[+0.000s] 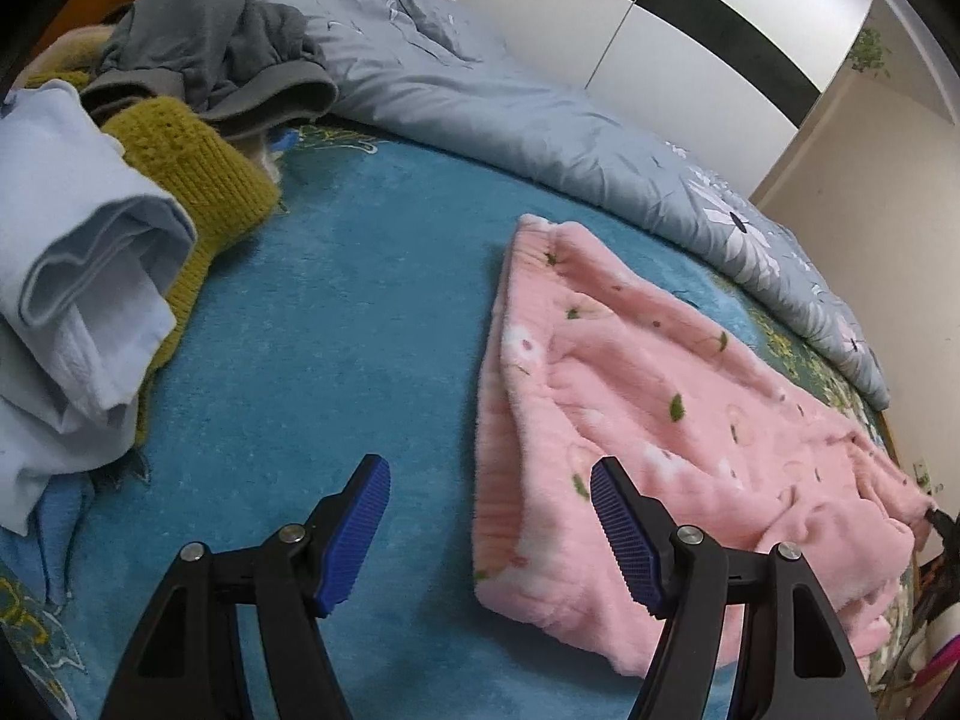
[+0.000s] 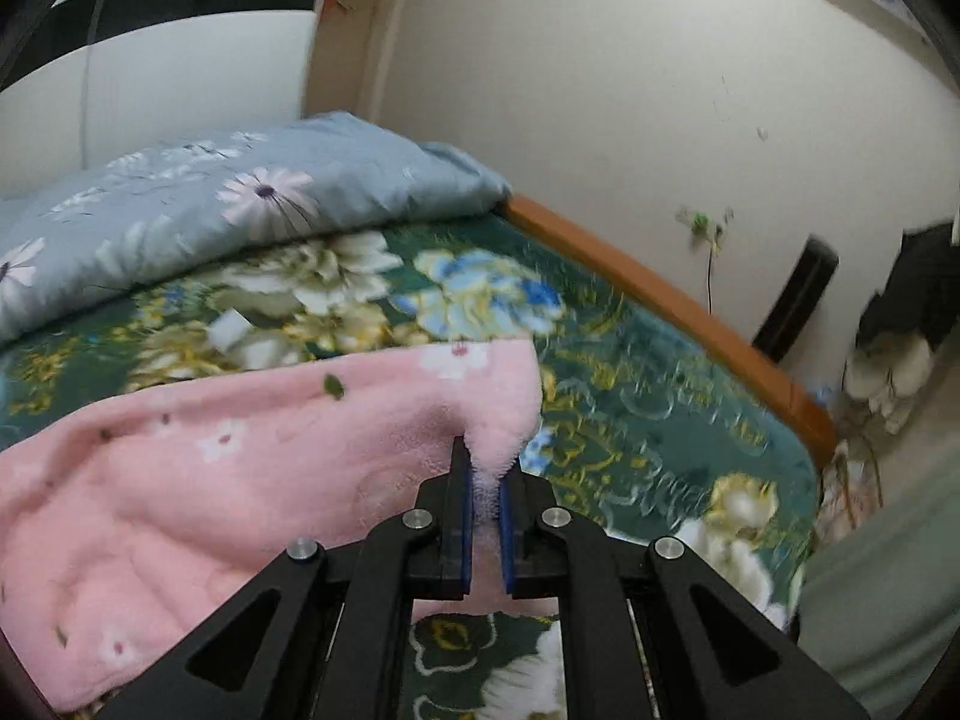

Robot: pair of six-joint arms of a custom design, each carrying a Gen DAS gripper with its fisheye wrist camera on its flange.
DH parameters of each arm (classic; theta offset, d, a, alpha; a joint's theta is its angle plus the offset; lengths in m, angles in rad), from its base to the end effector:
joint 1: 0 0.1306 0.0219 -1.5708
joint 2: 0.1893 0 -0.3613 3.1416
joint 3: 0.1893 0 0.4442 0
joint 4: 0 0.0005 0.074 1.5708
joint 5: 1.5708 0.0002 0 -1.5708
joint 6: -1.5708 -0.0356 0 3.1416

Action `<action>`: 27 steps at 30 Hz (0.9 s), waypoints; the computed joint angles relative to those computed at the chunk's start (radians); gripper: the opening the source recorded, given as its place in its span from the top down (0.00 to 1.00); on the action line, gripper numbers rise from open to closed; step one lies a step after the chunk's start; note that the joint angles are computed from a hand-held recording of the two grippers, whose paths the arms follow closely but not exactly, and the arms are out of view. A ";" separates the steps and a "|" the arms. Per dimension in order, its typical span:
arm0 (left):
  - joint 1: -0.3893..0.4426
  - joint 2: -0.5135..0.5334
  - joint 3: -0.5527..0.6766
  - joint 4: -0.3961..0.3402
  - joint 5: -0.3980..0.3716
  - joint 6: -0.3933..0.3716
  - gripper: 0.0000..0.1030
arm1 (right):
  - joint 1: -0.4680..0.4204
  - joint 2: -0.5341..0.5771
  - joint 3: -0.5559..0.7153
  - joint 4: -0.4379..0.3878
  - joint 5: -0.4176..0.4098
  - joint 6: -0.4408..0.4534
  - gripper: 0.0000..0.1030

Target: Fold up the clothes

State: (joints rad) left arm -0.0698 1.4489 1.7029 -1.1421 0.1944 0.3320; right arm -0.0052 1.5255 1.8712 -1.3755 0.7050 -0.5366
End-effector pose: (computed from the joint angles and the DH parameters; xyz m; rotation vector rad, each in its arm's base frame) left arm 0.5429 -0.0454 0.5181 -0.2389 2.4693 -0.4127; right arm 0.5434 -0.0264 0.5519 0.8658 2.2153 -0.6676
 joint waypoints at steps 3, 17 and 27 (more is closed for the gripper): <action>0.001 0.003 0.000 -0.008 0.007 0.004 0.29 | 0.002 -0.013 -0.049 0.032 -0.023 -0.002 0.92; 0.005 -0.026 -0.088 -0.030 0.168 0.092 0.29 | 0.238 -0.276 -0.283 0.210 -0.445 -0.126 0.39; 0.015 -0.062 -0.160 0.023 0.334 0.247 0.31 | 0.366 -0.346 -0.516 0.401 -0.772 -0.466 0.39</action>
State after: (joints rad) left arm -0.0552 1.3874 1.5433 -1.1188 0.5282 0.5791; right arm 0.3609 1.1799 1.3548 -0.9745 -0.0669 -1.0029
